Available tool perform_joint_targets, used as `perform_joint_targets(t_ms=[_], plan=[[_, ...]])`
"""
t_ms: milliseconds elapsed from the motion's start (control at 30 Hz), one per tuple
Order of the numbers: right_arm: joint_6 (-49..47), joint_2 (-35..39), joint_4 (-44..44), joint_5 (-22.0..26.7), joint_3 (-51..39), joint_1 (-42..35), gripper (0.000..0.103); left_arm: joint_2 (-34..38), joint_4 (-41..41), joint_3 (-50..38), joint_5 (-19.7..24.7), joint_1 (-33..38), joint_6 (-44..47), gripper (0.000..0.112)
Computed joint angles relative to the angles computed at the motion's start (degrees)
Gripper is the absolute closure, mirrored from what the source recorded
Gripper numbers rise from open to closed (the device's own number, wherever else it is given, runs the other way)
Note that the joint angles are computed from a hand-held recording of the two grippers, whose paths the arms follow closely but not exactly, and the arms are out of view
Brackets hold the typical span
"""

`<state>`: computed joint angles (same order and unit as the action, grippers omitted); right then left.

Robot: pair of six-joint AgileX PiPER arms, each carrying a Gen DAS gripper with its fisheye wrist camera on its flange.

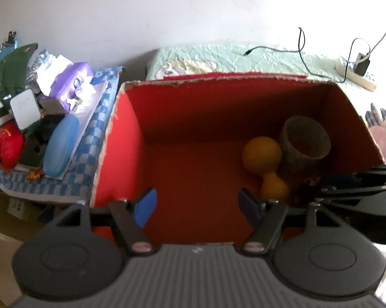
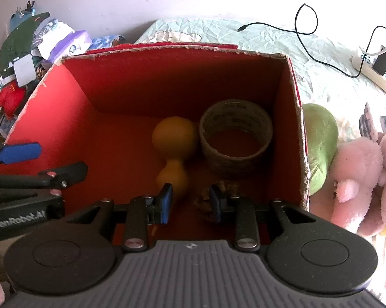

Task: Organize objects
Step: 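Raise the open right tool out of the red box, then move the right tool to the beige strap and close on it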

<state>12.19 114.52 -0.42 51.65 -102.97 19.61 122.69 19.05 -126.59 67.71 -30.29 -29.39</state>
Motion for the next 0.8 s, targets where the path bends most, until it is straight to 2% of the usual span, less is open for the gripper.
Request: perform_joint_targets(t_ms=[133, 367, 800], plan=[[0.5, 0.1, -0.6, 0.2, -0.2, 0.1, 0.071, -1.3, 1.1, 2.0, -1.8, -0.2, -0.9, 0.036], [1.0, -2.4, -1.1, -1.3, 2.3, 0.2, 0.07, -2.7, 1.7, 3.2, -2.3, -0.8, -1.4, 0.036], [-1.2, -12.6, 6.1, -8.5, 12.5, -2.9, 0.07, -6.1, 5.4, 3.8, 0.7, -3.4, -3.3, 0.036]])
